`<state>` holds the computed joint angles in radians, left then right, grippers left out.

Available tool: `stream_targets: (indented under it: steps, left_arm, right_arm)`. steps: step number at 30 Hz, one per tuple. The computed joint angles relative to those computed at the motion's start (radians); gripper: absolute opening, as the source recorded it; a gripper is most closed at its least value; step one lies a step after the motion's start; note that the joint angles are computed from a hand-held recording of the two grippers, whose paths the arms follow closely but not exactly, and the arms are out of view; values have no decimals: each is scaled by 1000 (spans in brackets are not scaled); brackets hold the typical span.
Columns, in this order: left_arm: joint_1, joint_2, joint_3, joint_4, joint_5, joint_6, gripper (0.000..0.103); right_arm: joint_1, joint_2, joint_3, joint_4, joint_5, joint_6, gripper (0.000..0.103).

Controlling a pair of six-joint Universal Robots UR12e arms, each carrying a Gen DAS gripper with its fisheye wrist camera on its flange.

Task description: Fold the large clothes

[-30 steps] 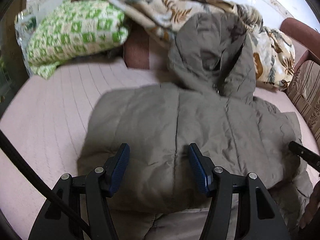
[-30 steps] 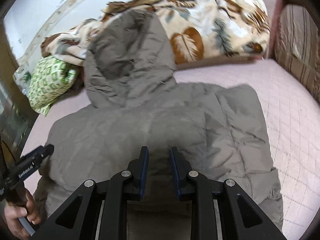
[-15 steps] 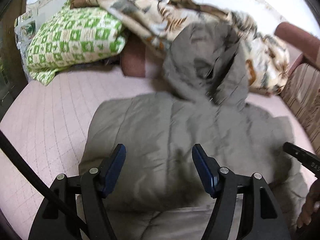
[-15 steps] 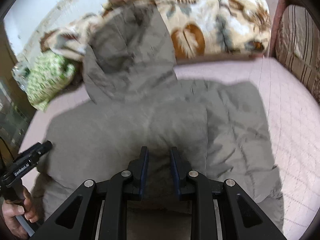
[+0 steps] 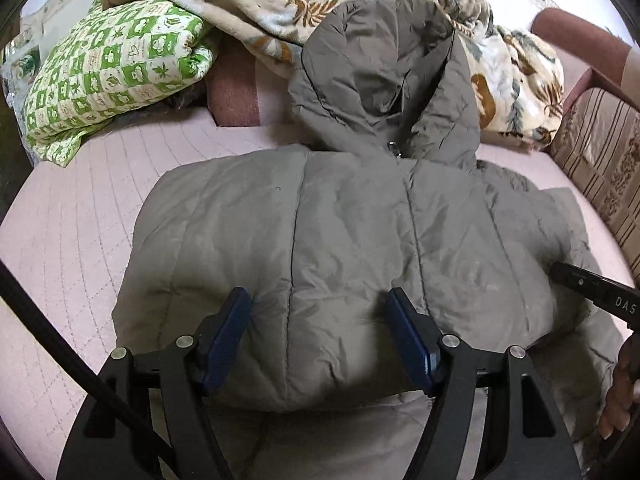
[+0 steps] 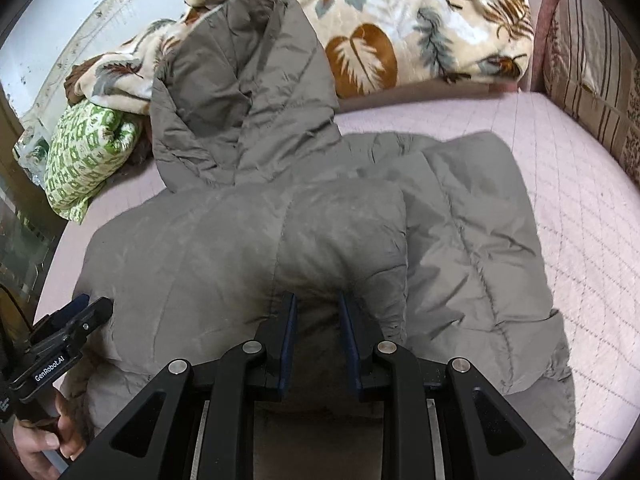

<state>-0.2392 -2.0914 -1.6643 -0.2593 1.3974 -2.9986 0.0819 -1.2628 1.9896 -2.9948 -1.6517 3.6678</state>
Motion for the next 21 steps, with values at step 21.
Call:
stream_targets:
  steps: [21]
  left_arm:
    - [70, 97, -80, 127, -169, -76, 70]
  right_arm:
    - [50, -197, 86, 35, 42, 16, 24]
